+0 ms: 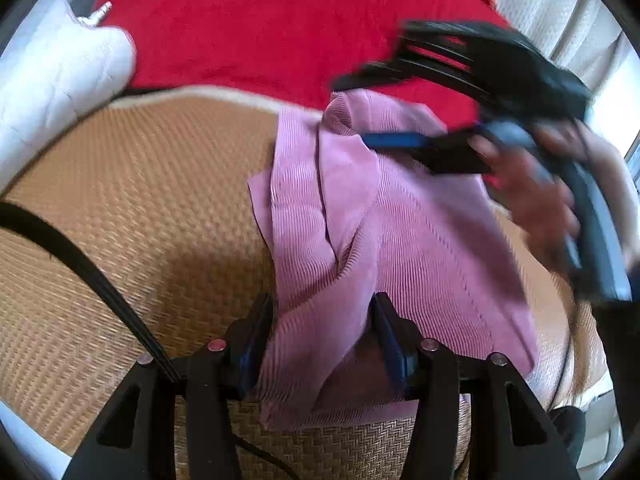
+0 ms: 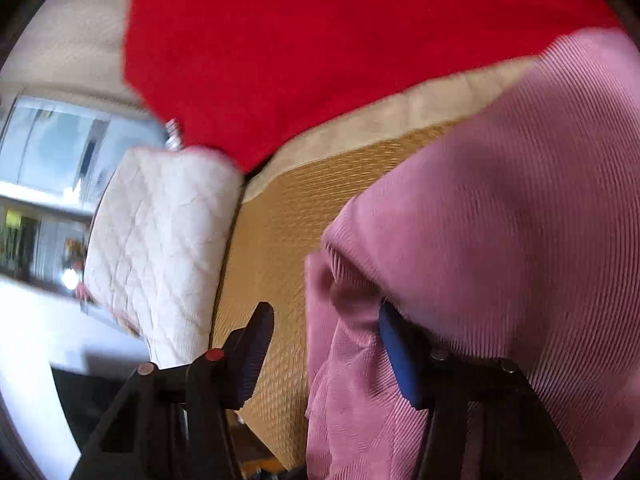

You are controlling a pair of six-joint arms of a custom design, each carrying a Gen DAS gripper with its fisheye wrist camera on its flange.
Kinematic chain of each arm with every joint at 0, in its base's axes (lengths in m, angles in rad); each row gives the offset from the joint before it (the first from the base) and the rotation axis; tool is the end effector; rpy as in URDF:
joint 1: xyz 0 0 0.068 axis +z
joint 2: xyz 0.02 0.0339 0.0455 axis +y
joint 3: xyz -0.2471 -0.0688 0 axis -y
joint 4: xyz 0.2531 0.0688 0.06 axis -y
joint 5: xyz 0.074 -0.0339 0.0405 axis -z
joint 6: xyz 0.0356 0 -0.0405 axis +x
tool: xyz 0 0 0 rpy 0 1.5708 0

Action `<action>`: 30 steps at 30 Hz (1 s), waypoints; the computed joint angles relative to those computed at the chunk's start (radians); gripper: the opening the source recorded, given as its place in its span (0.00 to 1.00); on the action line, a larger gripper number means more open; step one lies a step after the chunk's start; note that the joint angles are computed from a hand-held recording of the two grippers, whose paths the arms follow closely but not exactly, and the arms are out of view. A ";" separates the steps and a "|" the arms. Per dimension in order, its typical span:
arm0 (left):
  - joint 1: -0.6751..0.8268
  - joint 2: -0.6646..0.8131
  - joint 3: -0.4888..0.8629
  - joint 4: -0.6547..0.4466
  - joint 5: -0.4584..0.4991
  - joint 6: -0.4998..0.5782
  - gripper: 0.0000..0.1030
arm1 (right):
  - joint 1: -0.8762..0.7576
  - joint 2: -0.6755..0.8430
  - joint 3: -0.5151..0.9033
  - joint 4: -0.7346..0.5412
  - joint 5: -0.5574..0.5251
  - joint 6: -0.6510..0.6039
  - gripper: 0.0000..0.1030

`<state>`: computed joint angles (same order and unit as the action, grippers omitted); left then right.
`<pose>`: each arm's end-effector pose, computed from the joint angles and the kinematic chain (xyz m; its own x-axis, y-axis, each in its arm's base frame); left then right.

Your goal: Fold large clothes

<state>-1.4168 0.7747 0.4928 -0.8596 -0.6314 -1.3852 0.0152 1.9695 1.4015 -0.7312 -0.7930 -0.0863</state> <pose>0.0432 -0.1410 0.1802 -0.7727 -0.1945 -0.6043 0.0032 0.9507 -0.3100 0.3877 0.0313 0.1603 -0.9423 -0.0748 -0.3264 -0.2840 0.6949 0.6607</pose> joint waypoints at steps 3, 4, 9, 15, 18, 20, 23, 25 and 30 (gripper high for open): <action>-0.108 0.014 0.075 -0.137 -0.113 -0.153 0.52 | -0.078 -0.182 -0.138 -0.043 -0.036 -0.117 0.65; -0.128 0.022 0.089 -0.156 -0.132 -0.179 0.52 | -0.120 -0.256 -0.201 -0.057 -0.040 -0.165 0.67; -0.040 0.076 0.039 -0.065 0.010 -0.106 0.54 | -0.278 -0.385 -0.370 -0.240 -0.087 -0.430 0.69; -0.047 0.160 0.068 -0.040 0.016 -0.127 0.54 | -0.343 -0.505 -0.583 -0.147 -0.043 -0.530 0.68; -0.048 0.159 0.067 -0.043 0.016 -0.129 0.54 | -0.381 -0.599 -0.591 -0.228 -0.063 -0.587 0.68; -0.042 0.171 0.070 -0.033 0.018 -0.127 0.55 | -0.408 -0.648 -0.616 -0.287 -0.077 -0.671 0.68; -0.023 0.172 0.028 0.026 0.037 -0.097 0.55 | -0.367 -0.647 -0.708 -0.145 0.022 -0.623 0.67; -0.036 0.187 0.032 0.027 0.032 -0.110 0.55 | -0.383 -0.601 -0.729 -0.056 0.020 -0.583 0.52; -0.121 0.148 0.104 -0.108 -0.042 -0.246 0.55 | -0.425 -0.576 -0.699 -0.119 -0.037 -0.639 0.53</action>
